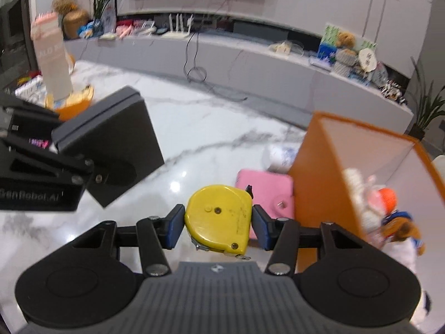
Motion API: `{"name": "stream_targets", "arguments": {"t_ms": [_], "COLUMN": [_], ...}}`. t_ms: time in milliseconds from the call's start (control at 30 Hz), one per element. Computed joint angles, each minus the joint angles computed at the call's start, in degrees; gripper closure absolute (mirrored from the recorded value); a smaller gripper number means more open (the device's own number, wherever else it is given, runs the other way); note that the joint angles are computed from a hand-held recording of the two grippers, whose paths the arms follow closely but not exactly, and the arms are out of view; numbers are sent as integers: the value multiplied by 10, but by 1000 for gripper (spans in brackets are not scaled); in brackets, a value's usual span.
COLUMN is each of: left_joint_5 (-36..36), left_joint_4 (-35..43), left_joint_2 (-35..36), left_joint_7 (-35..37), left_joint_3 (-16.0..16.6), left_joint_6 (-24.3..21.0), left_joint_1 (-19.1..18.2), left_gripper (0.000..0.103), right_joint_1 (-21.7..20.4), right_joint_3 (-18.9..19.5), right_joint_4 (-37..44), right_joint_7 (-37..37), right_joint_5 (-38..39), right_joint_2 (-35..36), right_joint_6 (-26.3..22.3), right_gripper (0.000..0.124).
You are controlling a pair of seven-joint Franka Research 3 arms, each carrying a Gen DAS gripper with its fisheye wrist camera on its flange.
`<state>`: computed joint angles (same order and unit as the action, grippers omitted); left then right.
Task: Organize objects
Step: 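Carry the grey box and tape measure over the orange box with both tools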
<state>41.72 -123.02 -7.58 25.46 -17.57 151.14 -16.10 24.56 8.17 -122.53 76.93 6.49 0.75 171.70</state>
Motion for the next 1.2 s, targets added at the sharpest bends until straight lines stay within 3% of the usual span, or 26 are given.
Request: {"name": "stream_targets", "arguments": {"t_ms": [333,800,967,1200], "left_joint_5": [50,72,41,-7], "left_joint_4": [118,334,390,436], "left_joint_2": [64,228,280,331], "left_joint_7": [19,81,111,140], "left_joint_3": [-8,32,47,60], "left_joint_6": [-44,-68,-67,-76], "left_joint_1": [-32,-118,-145,-174], "left_gripper": [64,64,64,64], "right_joint_1": [2,-48,-106,-135], "right_joint_3": [-30,-64,-51,-67], "right_joint_4": [-37,-37,-15,29], "right_joint_7": [-91,-77,-21,14], "right_joint_5": [148,193,135,110], "right_joint_2": [-77,-101,-88,-56], "right_joint_6": [62,80,30,-68], "right_gripper": [70,70,70,69]}}
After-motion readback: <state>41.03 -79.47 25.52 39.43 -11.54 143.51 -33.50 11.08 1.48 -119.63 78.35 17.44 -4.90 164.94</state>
